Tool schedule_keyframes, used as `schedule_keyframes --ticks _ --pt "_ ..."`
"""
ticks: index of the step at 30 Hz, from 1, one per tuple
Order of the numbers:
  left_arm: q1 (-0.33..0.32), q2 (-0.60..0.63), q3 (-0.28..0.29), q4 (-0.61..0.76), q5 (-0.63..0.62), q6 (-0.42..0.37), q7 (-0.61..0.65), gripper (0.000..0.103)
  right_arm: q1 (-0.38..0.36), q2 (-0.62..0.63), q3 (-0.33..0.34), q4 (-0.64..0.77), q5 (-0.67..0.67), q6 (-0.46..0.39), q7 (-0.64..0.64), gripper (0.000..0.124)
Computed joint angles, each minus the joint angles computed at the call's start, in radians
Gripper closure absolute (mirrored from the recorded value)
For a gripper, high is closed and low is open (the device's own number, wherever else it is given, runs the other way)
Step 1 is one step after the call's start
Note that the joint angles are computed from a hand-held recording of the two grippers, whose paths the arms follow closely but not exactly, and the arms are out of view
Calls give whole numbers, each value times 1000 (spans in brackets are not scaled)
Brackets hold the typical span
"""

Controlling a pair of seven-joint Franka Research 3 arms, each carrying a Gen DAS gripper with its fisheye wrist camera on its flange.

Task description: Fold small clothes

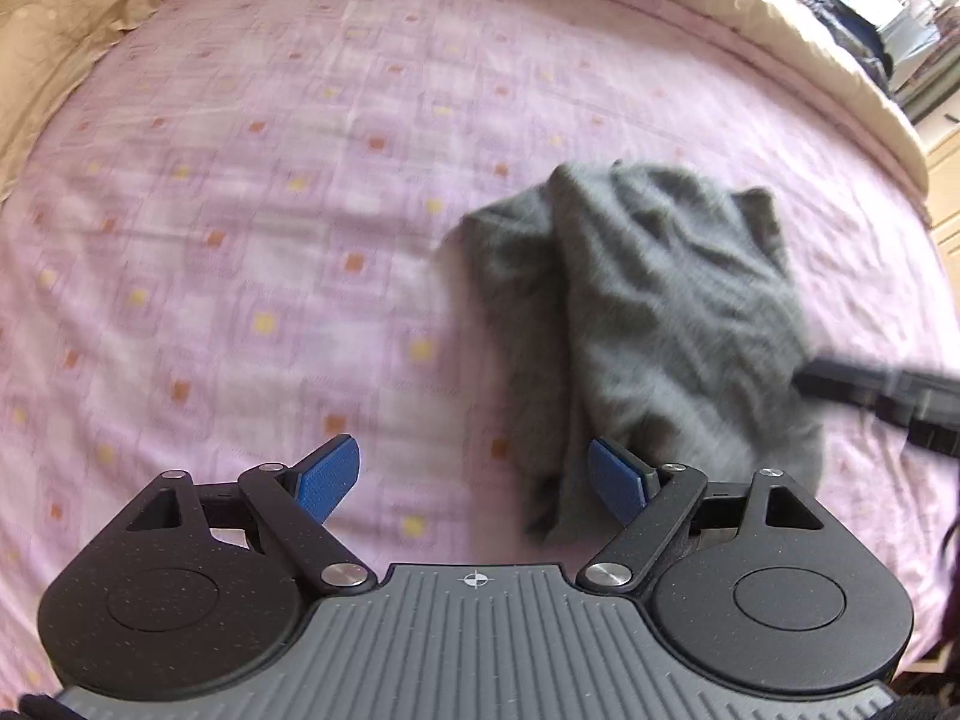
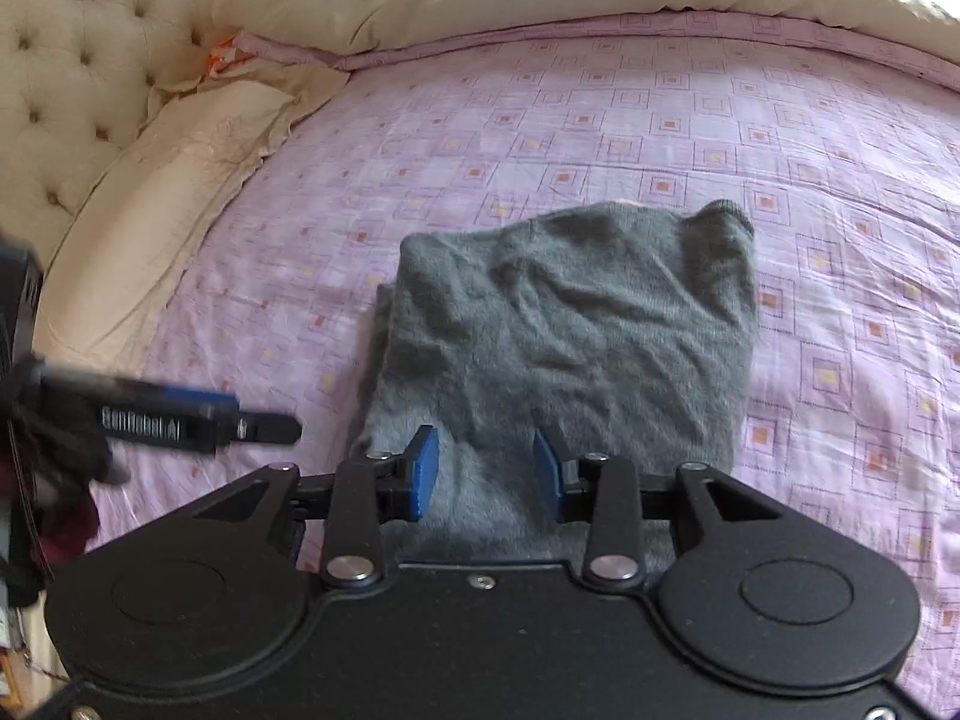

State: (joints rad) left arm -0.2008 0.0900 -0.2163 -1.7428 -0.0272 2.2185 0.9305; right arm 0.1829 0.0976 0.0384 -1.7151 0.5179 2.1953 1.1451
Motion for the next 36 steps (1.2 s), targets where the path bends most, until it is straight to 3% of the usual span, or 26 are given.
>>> schedule_keyframes --ticks 4,7,12,15,21,22,23,24,25,26,32,34,36 --pt "17 93 -2 104 -63 37 56 20 27 -106 17 -144 -33 67 -106 63" --pt "26 168 -10 194 -79 37 89 20 67 -169 37 -243 -81 161 -185 47" --pt "34 284 -27 334 -88 8 163 20 123 -216 65 -361 -193 309 -290 47" --pt "30 344 -33 408 -81 -22 200 20 131 -204 86 -398 -351 388 -271 50" --pt "32 412 -42 484 -96 -45 237 27 138 -185 77 -420 -477 465 -242 81" --pt "31 422 -42 495 -97 -42 239 28 139 -186 73 -421 -464 473 -246 93" --pt "36 428 -48 497 -108 -30 252 43 141 -184 65 -410 -428 463 -253 103" --pt "37 432 -51 498 -113 -23 262 73 142 -180 57 -395 -382 444 -256 104" --pt "30 437 -45 506 -99 -28 260 90 140 -179 51 -381 -349 427 -247 107" --pt "20 442 -36 519 -80 -42 250 95 138 -183 46 -367 -312 405 -240 107" --pt "32 360 -33 448 -57 28 299 95 142 -192 36 -315 -152 347 -275 106" --pt "30 366 -21 455 -35 11 301 95 143 -150 51 -288 -196 324 -233 95" --pt "23 409 -10 505 -9 -64 296 90 145 -101 56 -255 -203 274 -214 76"
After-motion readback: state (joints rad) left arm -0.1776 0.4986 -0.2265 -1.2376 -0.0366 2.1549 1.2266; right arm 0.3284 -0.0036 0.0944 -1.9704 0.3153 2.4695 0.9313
